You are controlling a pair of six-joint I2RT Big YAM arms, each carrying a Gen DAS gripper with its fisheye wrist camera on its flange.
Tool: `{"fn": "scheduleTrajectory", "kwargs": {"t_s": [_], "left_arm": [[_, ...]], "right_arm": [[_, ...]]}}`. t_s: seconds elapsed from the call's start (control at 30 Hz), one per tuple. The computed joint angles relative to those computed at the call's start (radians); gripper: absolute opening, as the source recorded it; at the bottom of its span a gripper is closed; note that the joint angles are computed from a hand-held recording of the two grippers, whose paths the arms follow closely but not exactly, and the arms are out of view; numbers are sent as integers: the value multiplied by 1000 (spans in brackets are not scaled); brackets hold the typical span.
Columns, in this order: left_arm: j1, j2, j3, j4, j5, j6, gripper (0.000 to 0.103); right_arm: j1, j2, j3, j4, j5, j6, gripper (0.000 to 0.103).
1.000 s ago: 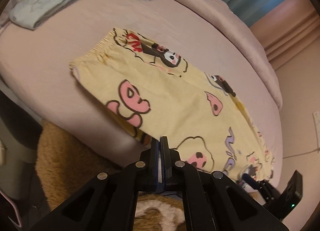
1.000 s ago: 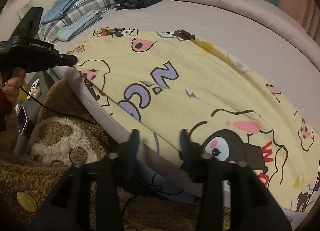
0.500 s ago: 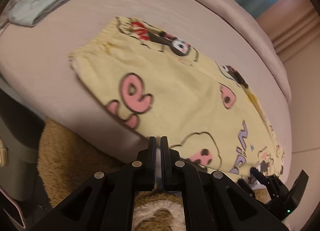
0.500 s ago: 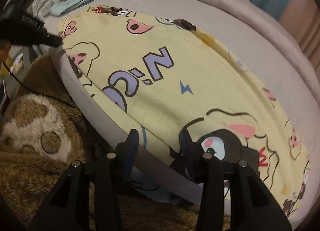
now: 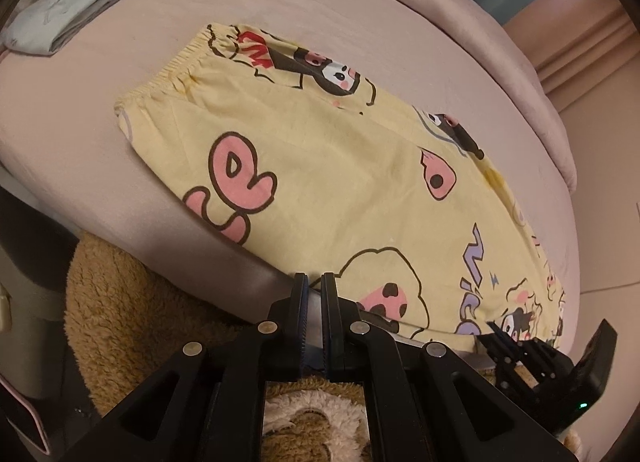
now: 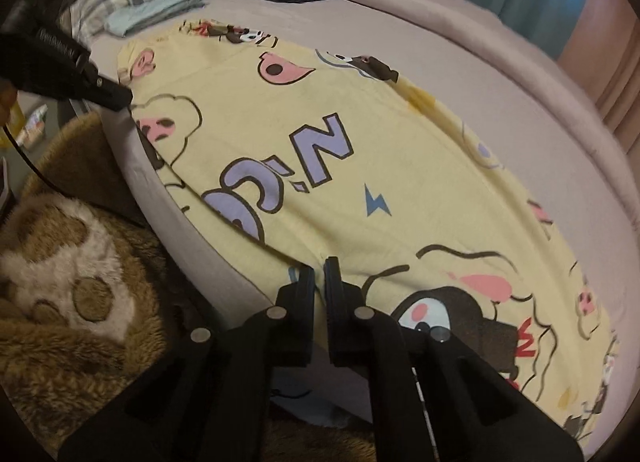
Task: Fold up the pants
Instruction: 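Lower the folded pants onto the bed and hold with both grippers, then open both grippers and release the folded yellow pants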
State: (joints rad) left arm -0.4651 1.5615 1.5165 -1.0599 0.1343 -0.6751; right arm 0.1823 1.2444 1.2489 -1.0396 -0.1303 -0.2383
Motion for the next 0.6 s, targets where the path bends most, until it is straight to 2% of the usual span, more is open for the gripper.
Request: {"fn": "scheduleTrajectory", "kwargs": {"t_s": [0.07,0.2,0.23,0.37,0.43,0.6], "left_arm": [[3,2,6,-5,-4,5,2],[14,15,23,-17,-3,0,2],[16,21,31,-23,-3,0,2],[22,36,58,-42,-9,11,2],[20,44,71,-51,-1,25,2],[1,55,89,-48,62,50,2]], "right_arm": [[-20,0,19,-41,-68,-15,4],[-27,-6,26,-99,-127,-36,3],[-31,9,34,-139,-156,-40,3],[-8,-7,-2,-131,-123,-41,3],[-12,-23,-10,-112,-147,-19,6],[-34,-51,-1,-90,-116,-8,10]]}}
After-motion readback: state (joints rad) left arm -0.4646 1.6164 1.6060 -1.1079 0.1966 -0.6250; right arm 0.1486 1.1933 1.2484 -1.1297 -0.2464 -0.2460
